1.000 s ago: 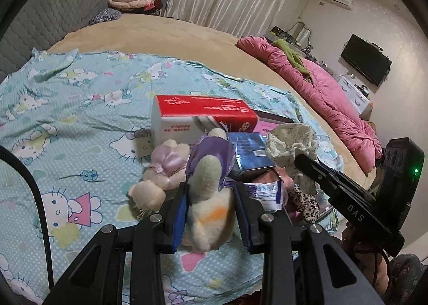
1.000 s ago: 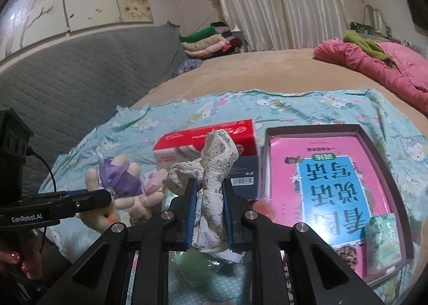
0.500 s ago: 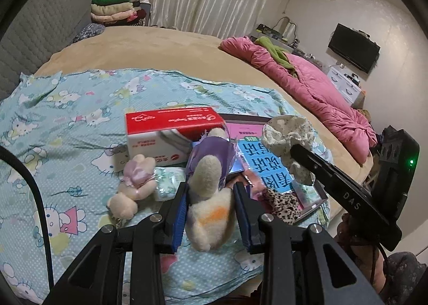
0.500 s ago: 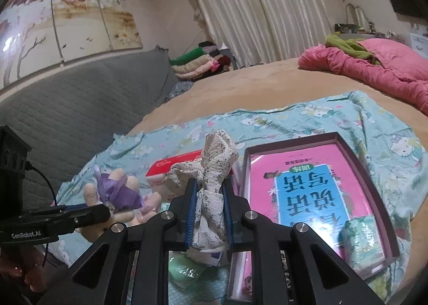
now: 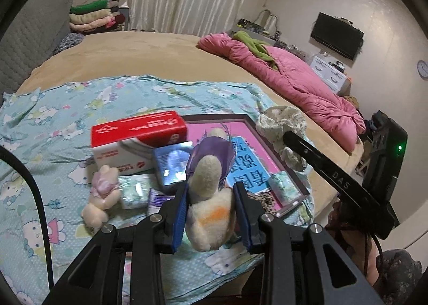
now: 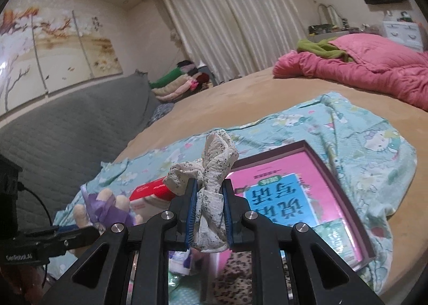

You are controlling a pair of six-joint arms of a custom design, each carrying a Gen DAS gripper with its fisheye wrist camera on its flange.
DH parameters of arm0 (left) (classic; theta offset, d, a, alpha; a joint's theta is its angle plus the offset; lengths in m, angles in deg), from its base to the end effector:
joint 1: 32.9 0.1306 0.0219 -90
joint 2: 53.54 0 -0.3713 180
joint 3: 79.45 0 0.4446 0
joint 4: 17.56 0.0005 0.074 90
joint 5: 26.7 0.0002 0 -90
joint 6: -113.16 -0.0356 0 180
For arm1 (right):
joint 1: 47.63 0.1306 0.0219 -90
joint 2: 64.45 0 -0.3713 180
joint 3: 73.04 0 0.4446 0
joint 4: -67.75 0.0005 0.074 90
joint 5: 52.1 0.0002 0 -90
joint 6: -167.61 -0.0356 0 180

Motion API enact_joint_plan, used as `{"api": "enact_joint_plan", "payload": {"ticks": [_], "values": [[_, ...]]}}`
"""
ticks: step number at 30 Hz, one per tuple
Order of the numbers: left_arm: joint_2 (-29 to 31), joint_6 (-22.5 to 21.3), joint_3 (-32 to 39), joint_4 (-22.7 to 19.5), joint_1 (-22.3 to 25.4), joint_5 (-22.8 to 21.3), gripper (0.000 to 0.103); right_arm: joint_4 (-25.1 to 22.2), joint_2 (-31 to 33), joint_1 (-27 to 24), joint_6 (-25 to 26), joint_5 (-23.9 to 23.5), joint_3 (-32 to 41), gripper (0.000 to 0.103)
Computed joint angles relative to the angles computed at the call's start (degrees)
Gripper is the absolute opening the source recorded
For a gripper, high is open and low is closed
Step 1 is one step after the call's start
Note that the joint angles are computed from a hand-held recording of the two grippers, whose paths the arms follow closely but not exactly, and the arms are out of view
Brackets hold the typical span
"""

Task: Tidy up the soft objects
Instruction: 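Carry the plush toy and floral cloth toward the tray with both tools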

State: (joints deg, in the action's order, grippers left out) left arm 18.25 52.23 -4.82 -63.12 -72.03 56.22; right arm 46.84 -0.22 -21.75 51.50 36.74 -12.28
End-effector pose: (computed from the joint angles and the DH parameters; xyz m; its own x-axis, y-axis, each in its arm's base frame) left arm 0.3361 -0.2684 0.4310 -0.7301 -0.0276 -0.6828 0.2303 0.9308 -0.2839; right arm 0.3634 0.1765 0.3926 -0.5328 0.2305 -0.8142 -0.2433 0.8798 0.4084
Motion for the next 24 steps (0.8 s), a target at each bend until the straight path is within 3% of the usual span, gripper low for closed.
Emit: {"api": "enact_joint_plan", "payload": {"ticks": [11, 24], "values": [[5.9, -2.3, 4.1, 0.8, -4.0, 2.4, 0.034, 0.1, -2.3, -4.0, -2.9, -0.2, -1.8, 0.018], [15.0, -2.4, 7.7, 0.2, -6.1, 8.7, 0.034, -0.4, -3.8, -8.5, -6.8, -1.0, -3.7, 0.018]]}}
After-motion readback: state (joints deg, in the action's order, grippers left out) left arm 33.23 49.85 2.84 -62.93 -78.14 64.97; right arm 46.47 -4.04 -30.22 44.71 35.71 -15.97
